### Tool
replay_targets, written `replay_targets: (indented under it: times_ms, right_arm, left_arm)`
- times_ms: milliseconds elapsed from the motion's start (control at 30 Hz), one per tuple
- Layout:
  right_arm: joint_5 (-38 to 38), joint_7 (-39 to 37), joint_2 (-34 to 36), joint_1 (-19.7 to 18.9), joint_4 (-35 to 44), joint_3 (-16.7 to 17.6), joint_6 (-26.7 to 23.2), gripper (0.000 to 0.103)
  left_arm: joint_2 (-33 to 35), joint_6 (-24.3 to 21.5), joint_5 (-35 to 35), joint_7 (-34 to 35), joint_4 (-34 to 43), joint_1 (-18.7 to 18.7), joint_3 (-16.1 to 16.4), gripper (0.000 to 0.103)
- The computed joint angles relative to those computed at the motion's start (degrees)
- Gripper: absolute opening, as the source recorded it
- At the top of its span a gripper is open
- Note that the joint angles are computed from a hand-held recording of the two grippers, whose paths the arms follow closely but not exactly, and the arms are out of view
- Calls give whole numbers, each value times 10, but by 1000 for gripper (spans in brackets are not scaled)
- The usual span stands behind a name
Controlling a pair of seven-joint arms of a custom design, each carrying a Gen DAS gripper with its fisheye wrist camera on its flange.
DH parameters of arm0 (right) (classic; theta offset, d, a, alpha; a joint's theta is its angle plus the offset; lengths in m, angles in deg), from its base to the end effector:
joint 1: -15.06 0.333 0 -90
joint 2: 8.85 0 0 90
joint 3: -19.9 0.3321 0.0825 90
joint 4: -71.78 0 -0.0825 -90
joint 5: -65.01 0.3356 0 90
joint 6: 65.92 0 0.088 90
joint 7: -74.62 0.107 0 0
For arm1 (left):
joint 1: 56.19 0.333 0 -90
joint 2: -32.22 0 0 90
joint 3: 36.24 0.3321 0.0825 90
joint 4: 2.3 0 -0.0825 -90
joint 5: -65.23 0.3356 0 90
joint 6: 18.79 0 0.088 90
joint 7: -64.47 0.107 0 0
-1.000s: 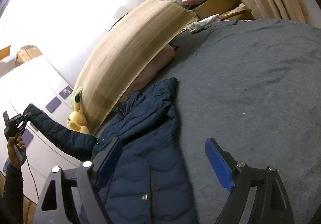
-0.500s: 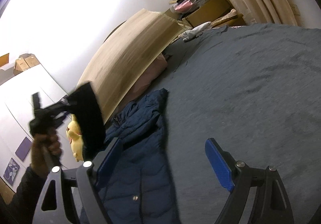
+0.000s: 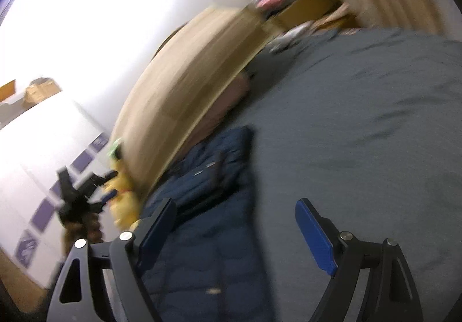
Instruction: Fold large clothes
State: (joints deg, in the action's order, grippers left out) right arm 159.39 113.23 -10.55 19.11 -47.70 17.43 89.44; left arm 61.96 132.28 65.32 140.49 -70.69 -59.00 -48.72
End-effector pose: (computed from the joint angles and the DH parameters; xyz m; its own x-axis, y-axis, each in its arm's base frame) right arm 0.5260 -0.0210 0.5191 -0.0088 -0.6601 -0.7512 -0.5902 0.6098 -0.5289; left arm 0.7029 -0.1387 0.6260 -0.0842 -0.9516 0.2957 -0.6368 -0.1769 -0.7504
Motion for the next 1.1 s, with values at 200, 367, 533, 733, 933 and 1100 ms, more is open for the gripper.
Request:
replay_targets:
  times_ms: [200, 367, 533, 733, 933, 1100]
  right_arm:
    - [-20, 159, 175, -13, 212, 28, -180, 87]
    - [-79, 336, 336, -4, 396, 66, -161, 87]
    - [-170, 460, 405, 16, 479, 69, -113, 87]
    - [-381, 618, 458, 55, 592, 17, -143, 34]
    - [-392, 604, 429, 32, 546, 73, -108, 93]
    - [-307, 549, 410, -18, 490, 158, -34, 103]
  left_arm:
    - [-48, 19, -16, -73, -133, 61, 39, 80]
    - [-67, 43, -103, -42, -204, 126, -3, 80]
    - [-78, 68, -205, 22, -247, 165, -40, 80]
    - [-78, 66, -271, 57, -259, 173, -49, 80]
    - [-76, 44, -407, 97, -246, 188, -77, 81]
    - [-21, -6, -395, 52, -166, 156, -56, 82]
